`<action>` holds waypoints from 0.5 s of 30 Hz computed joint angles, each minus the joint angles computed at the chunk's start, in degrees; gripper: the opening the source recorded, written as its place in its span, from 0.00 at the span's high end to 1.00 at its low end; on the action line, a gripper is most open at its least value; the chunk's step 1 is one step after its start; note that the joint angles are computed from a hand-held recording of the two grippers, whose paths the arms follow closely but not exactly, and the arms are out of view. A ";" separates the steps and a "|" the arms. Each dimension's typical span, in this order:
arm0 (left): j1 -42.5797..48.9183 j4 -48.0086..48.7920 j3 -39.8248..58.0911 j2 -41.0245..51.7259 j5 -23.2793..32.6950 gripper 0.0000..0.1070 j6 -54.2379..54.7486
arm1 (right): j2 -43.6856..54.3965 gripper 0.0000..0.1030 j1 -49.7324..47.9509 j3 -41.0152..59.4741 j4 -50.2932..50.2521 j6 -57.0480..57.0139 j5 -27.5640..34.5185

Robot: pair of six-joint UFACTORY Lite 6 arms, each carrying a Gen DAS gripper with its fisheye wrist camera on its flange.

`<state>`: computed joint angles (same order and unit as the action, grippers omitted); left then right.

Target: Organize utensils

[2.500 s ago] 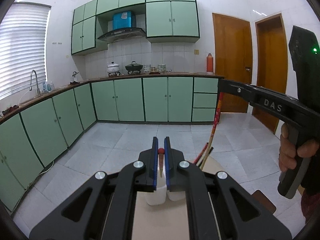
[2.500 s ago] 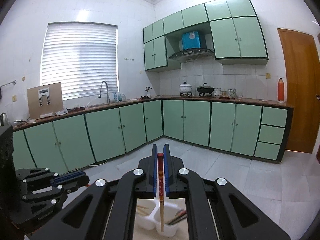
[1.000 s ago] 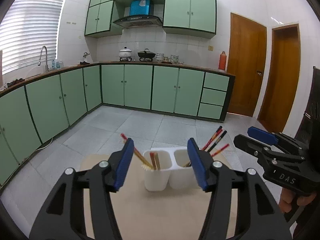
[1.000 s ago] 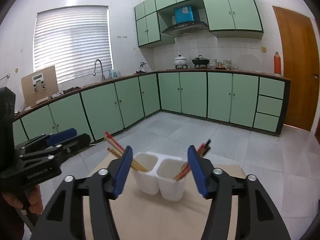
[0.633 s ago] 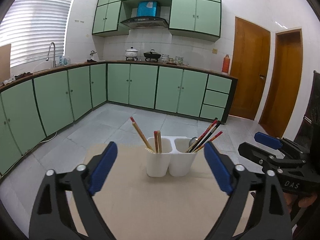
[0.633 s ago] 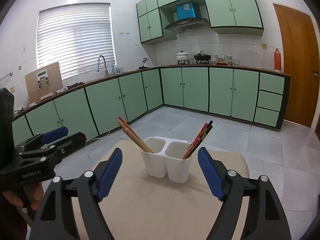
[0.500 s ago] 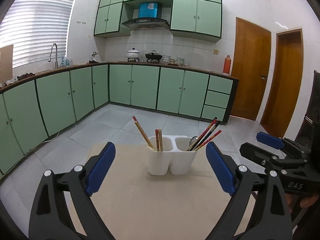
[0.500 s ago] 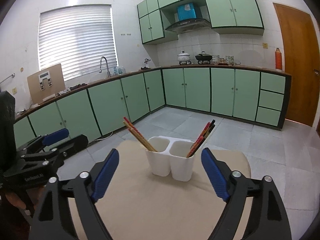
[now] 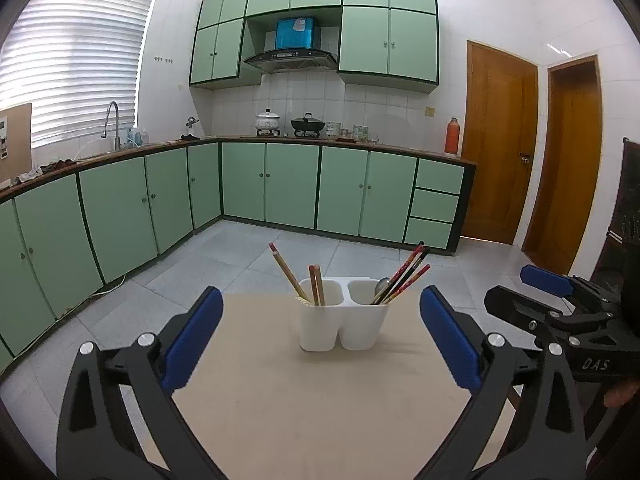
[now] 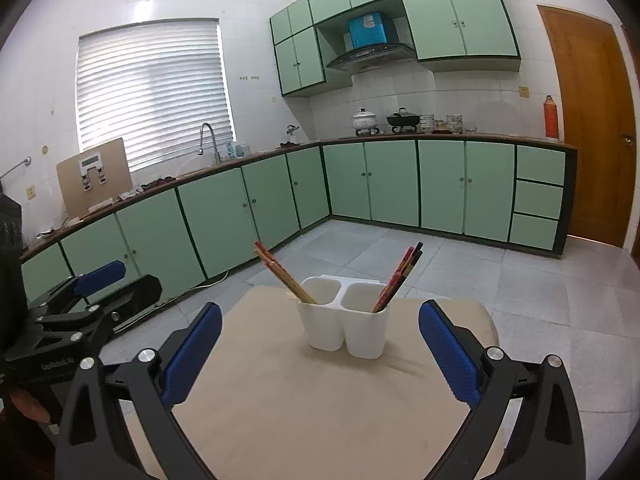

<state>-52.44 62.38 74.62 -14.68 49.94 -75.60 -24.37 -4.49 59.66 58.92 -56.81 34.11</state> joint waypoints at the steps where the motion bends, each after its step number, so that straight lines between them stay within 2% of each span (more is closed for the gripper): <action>1: -0.70 0.25 -0.19 -0.32 0.74 0.09 -0.34 | -0.69 0.06 0.19 -0.28 -0.40 0.37 -0.23; 15: -6.36 2.96 -2.77 -4.47 6.37 0.09 -2.54 | -6.66 0.06 0.29 -3.14 -2.59 2.17 0.80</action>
